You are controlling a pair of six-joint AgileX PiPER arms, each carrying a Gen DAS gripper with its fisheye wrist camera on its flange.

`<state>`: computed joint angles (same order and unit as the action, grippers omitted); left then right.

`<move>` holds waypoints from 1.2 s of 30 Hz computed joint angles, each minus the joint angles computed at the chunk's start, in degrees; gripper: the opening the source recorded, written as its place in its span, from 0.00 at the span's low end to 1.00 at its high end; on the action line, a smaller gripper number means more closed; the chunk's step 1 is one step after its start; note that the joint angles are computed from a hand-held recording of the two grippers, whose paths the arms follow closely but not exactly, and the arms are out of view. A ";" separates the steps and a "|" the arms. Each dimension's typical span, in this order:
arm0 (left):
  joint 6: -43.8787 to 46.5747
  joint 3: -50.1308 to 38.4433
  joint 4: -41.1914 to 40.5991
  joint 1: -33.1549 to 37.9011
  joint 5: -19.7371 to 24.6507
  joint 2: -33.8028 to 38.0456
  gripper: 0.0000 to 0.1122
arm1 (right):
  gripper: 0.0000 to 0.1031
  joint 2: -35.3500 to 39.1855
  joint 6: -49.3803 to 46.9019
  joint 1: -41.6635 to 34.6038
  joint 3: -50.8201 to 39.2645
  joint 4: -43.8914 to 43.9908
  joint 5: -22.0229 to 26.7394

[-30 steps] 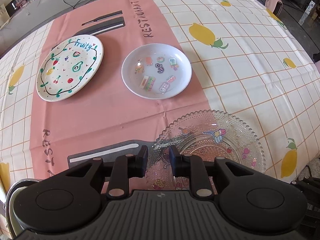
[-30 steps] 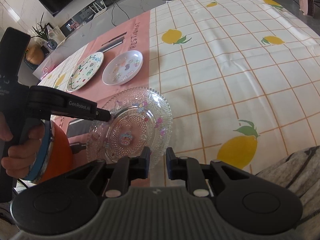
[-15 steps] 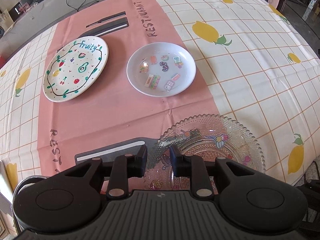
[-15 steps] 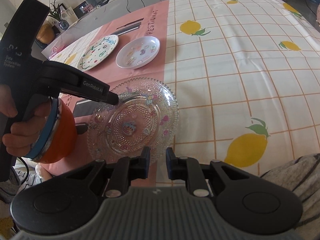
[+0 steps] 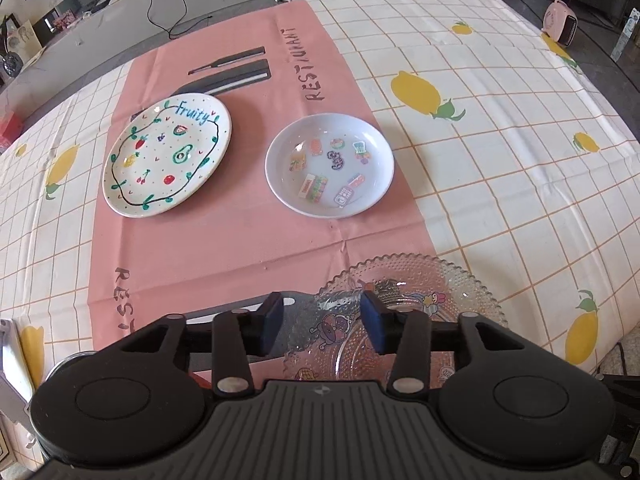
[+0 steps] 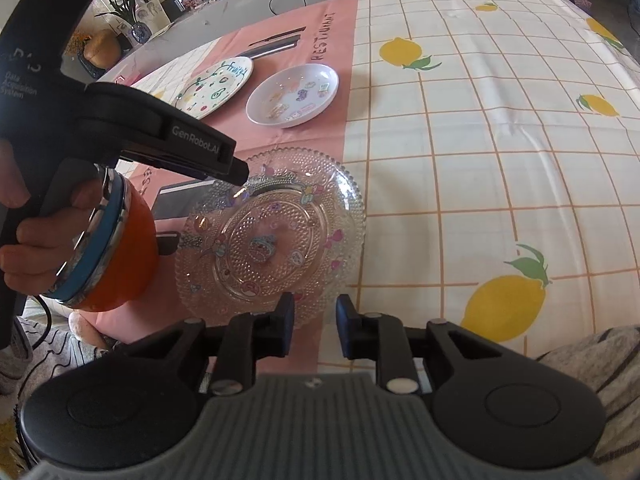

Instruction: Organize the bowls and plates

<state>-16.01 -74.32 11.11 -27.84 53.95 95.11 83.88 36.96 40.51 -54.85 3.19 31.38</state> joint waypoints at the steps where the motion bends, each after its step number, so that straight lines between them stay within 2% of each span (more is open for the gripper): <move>1: -0.52 0.40 0.60 -0.29 -0.67 -0.77 0.55 | 0.23 -0.22 -0.10 -0.23 0.22 0.37 -0.28; 3: -0.82 1.34 1.59 -0.70 -2.28 -2.58 0.59 | 0.30 -0.78 1.43 -0.33 0.82 -0.51 -1.41; 5: -1.71 2.37 2.62 -0.83 -4.31 -4.56 0.59 | 0.47 -1.40 5.15 0.25 1.04 -3.81 -2.13; 8: -1.35 2.78 3.34 -0.35 -6.98 -7.59 0.63 | 0.62 -2.11 8.25 -0.30 1.60 -5.43 -3.35; 13: 0.75 1.26 2.48 1.67 -7.35 -11.55 0.66 | 0.71 -2.86 9.68 -1.63 2.62 -4.67 -5.05; 15: 3.89 -0.18 1.17 3.29 -5.64 -12.96 0.66 | 0.72 -3.00 12.91 -1.31 2.51 -7.51 -5.15; 19: 11.95 -1.03 -2.34 9.34 -5.91 -17.45 0.66 | 0.74 -3.55 19.23 -0.63 2.47 -12.83 -5.38; 23: 15.94 -5.29 -5.85 16.96 -1.07 -17.15 0.67 | 0.74 -3.24 26.89 0.63 0.46 -20.78 -3.56; 27: 22.27 -4.11 -11.95 25.10 -2.32 -17.46 0.67 | 0.75 -2.34 28.47 0.96 -3.10 -22.30 -3.37; 31: 33.94 -2.14 -26.69 35.76 -2.44 -16.26 0.66 | 0.76 -0.57 26.23 0.90 -7.14 -19.34 -5.01; 33: 35.82 -1.62 -30.16 39.29 -2.33 -14.85 0.66 | 0.76 1.49 24.79 1.02 -10.56 -17.61 -4.71; 34: 35.22 -1.32 -30.01 40.26 -2.78 -14.21 0.65 | 0.76 2.49 24.72 1.19 -12.24 -17.64 -4.21; 36: 33.68 -0.52 -30.07 42.23 -4.46 -12.98 0.63 | 0.76 5.56 29.73 3.45 -17.78 -24.57 0.14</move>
<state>17.67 -74.84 -18.96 14.40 49.49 82.13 89.44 66.69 43.97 -72.62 -21.39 31.52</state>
